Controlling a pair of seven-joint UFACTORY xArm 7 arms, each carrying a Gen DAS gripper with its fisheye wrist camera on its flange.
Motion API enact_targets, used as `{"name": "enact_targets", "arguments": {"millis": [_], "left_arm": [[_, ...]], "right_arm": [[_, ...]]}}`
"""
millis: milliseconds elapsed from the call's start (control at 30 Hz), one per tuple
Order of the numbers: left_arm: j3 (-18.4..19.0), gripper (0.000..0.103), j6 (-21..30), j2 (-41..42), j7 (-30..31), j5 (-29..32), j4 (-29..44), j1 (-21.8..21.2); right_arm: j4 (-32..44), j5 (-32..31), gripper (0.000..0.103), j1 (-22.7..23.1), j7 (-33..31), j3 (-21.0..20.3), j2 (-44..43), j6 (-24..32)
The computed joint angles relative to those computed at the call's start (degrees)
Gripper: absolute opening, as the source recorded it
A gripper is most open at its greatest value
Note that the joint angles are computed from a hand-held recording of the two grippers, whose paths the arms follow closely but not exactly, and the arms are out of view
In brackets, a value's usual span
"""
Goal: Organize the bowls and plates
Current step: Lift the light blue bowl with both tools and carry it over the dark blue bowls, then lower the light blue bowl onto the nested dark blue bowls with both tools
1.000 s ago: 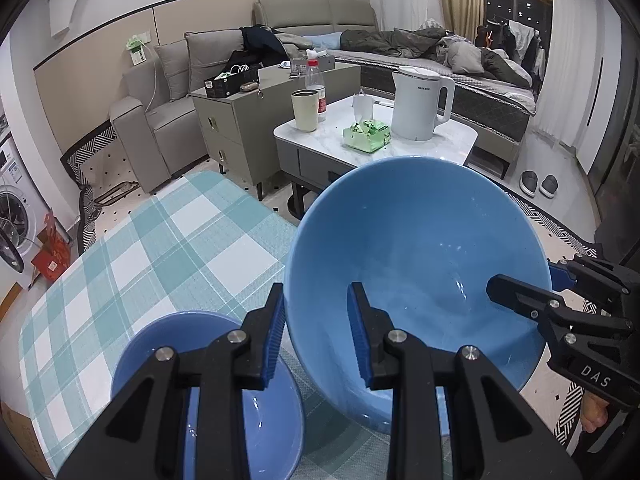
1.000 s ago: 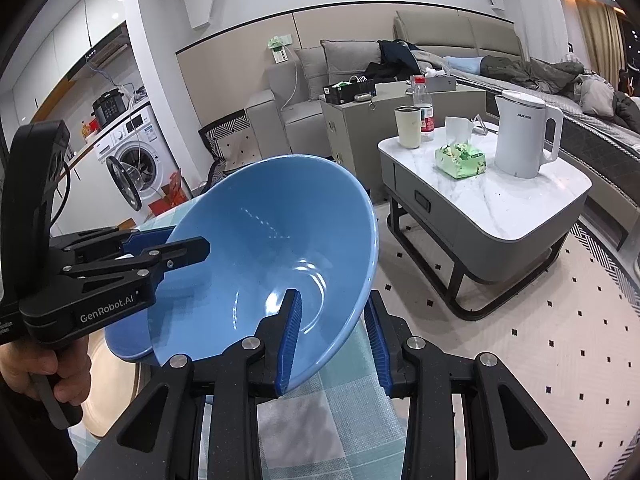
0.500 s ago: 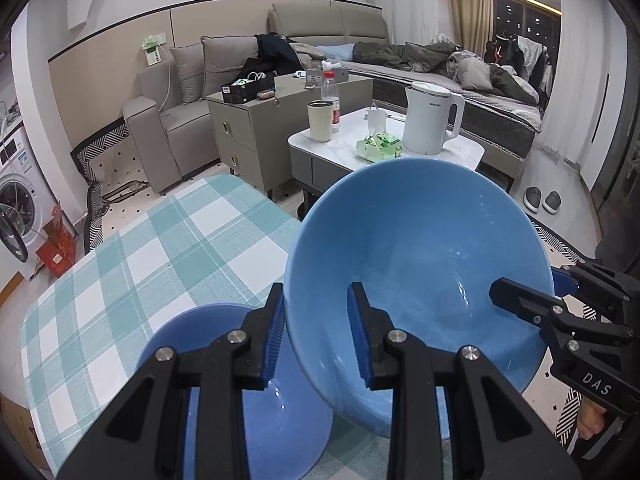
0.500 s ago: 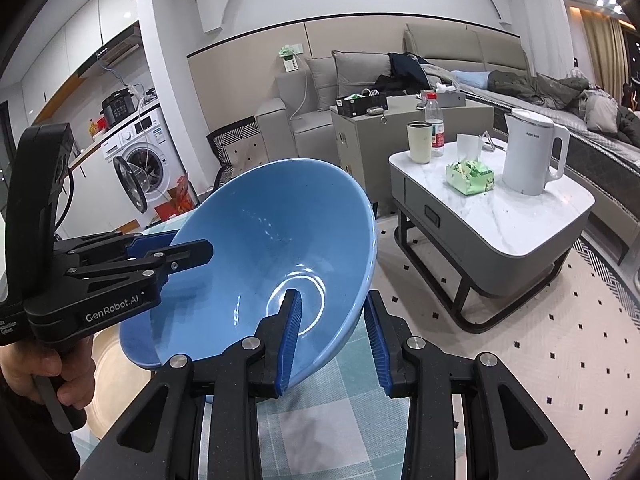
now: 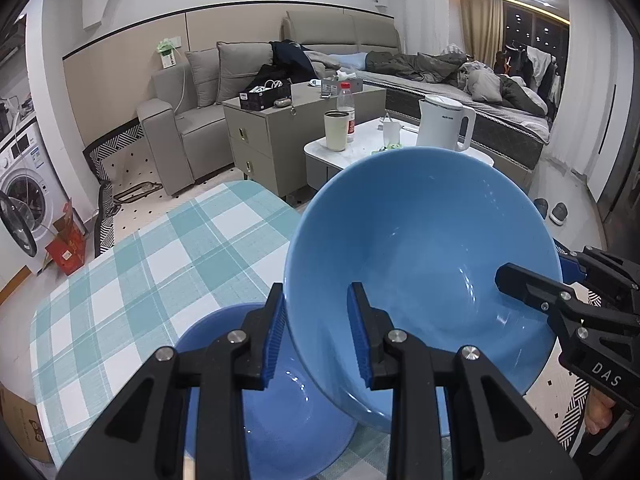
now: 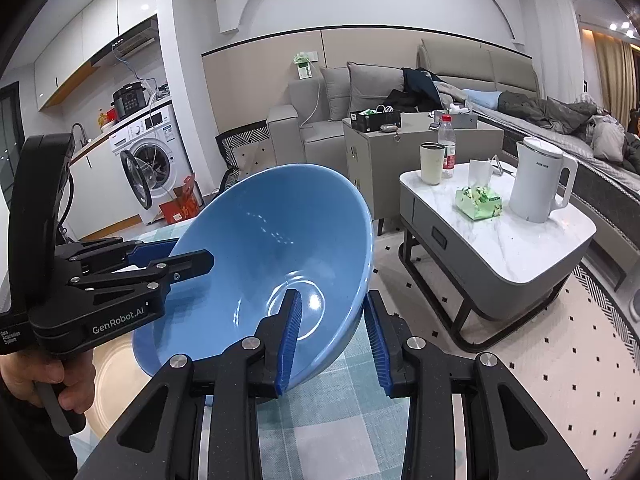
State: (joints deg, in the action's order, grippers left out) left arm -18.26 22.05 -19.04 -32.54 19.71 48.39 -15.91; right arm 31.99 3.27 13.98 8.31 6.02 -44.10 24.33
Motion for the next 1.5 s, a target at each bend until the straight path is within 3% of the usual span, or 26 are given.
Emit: {"name": "enact_targets", "arguments": {"millis": [800,1500], "left_arm": [[2.4,0.029,1.0,-11.2,3.0,-5.3,-9.2,3.7],[4.8,0.029,0.3,-16.1,6.5,-10.3,-15.9,4.5]], "right_arm": [[7.7,-1.8,0.033,3.4,2.8,4.8,9.3,-0.9],[9.6,-0.1,0.033,7.4,2.2,4.8,16.1,-1.8]]}}
